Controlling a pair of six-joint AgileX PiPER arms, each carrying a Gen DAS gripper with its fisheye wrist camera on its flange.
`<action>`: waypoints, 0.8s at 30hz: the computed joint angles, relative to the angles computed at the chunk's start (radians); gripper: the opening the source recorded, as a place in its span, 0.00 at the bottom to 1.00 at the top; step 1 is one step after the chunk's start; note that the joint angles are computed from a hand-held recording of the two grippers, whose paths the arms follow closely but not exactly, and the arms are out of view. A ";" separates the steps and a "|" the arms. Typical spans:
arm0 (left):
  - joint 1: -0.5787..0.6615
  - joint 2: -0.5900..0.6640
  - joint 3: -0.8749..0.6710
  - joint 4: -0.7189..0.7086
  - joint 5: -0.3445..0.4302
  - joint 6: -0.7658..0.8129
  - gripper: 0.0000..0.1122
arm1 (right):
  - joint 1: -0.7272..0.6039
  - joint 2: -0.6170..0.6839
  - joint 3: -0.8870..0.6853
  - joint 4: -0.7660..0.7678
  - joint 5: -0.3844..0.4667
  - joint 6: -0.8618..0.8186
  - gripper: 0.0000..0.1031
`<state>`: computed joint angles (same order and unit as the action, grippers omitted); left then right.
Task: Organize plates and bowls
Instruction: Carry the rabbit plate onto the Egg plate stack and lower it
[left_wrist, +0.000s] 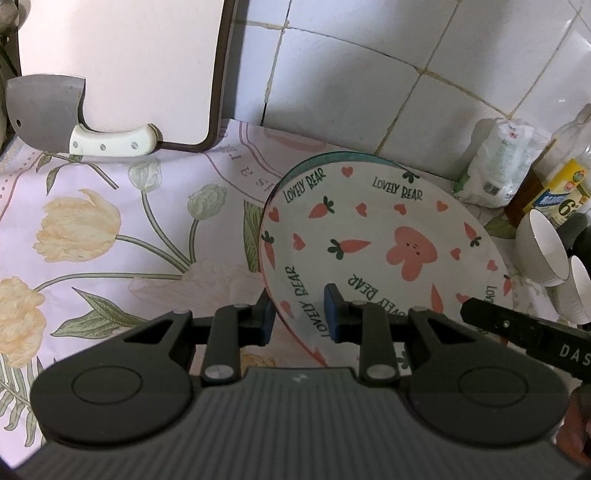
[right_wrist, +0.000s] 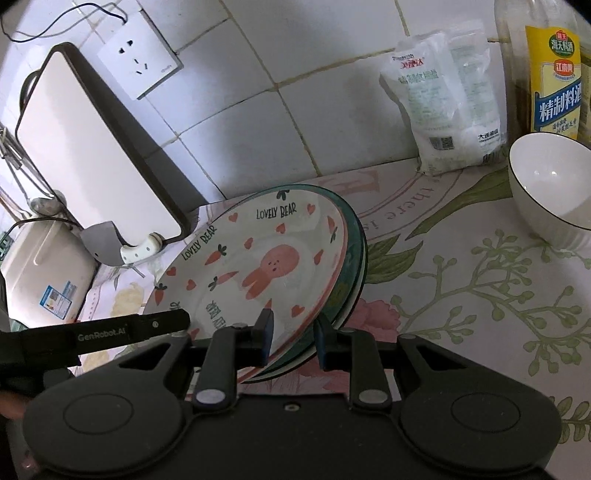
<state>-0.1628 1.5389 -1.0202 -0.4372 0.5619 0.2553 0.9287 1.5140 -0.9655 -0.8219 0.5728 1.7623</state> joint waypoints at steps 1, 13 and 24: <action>-0.005 0.003 -0.007 0.019 0.004 -0.018 0.23 | -0.004 0.001 -0.003 0.007 -0.001 -0.004 0.27; -0.015 0.054 -0.088 0.097 0.088 -0.150 0.23 | 0.037 0.140 -0.243 0.150 0.284 -0.265 0.28; -0.064 0.011 -0.035 0.175 0.053 -0.250 0.24 | 0.008 0.139 -0.194 0.104 0.253 -0.313 0.32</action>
